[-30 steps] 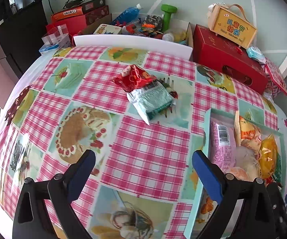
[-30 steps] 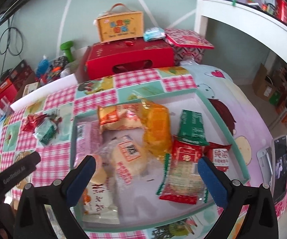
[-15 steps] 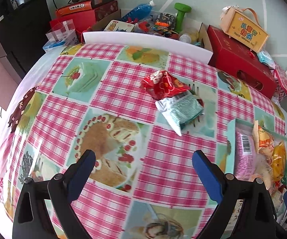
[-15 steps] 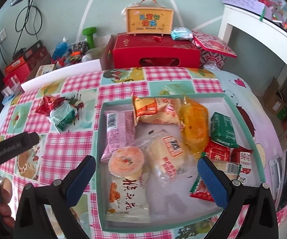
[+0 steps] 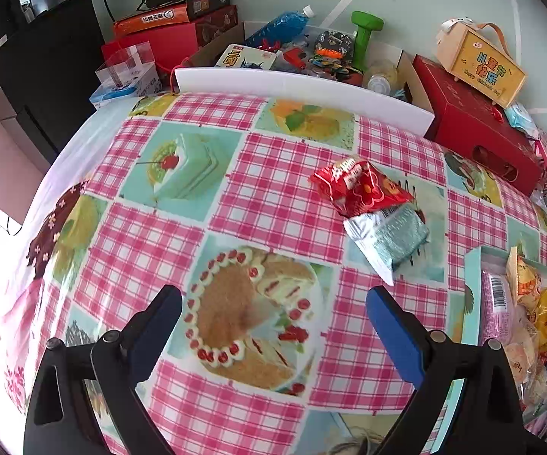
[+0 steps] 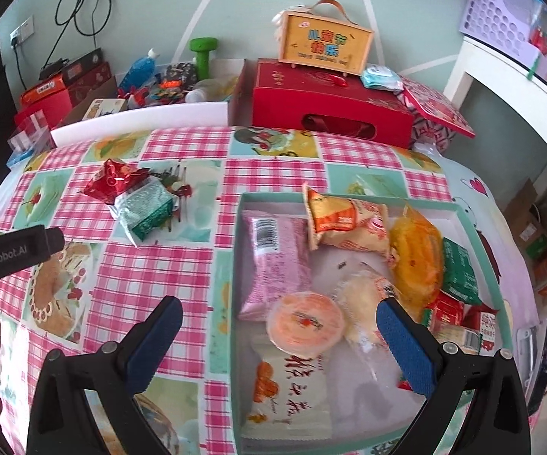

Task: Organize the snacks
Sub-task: 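Move both tools back over the red bag and green pack, then grasp the red bag with the left gripper while the right grasps the green-white pack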

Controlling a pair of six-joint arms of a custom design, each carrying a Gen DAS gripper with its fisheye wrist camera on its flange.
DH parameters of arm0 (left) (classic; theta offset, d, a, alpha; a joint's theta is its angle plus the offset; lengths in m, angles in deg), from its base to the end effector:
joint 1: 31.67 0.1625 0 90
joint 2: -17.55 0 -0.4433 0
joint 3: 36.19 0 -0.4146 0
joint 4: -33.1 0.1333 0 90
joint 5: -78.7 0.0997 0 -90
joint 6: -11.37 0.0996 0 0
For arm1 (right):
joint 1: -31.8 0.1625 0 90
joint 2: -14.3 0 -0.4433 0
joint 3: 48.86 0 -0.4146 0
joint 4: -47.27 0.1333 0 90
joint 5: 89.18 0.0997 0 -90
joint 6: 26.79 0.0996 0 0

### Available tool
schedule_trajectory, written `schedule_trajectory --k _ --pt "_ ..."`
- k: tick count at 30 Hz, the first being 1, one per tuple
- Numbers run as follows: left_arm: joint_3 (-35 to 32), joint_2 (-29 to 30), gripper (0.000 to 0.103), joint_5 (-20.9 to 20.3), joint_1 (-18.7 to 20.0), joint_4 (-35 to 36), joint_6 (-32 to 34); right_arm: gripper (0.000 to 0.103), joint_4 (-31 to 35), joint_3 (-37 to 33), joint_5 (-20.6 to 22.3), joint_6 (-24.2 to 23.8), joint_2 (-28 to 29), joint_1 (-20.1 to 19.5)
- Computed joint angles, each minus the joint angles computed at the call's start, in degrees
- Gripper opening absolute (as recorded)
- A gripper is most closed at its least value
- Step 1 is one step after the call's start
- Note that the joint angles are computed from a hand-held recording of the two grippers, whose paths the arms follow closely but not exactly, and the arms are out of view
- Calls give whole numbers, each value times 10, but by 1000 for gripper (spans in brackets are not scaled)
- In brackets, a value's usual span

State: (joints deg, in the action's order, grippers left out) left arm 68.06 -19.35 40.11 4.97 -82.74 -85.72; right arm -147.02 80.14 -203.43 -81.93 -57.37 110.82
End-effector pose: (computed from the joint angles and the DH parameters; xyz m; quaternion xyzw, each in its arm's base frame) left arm -0.3134 -0.4963 -0.0666 -0.1711 0.8392 -0.3107 0.4122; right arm -0.0041 -0.5061 0.2452 0.2595 -0.8624 0.2214 0.3740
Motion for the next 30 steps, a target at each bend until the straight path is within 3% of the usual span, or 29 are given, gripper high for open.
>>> schedule_trajectory --k 9,16,23,30 --pt "34 -19 98 -2 25 -95 60 103 36 -33 10 16 38 26" --pt "36 -30 98 -9 59 -111 114 103 93 -80 14 20 94 41" --pt "33 -56 98 18 77 -46 73 103 109 -112 19 -8 151 45" --pt "37 -58 98 25 88 -99 117 103 98 -144 20 -19 193 49"
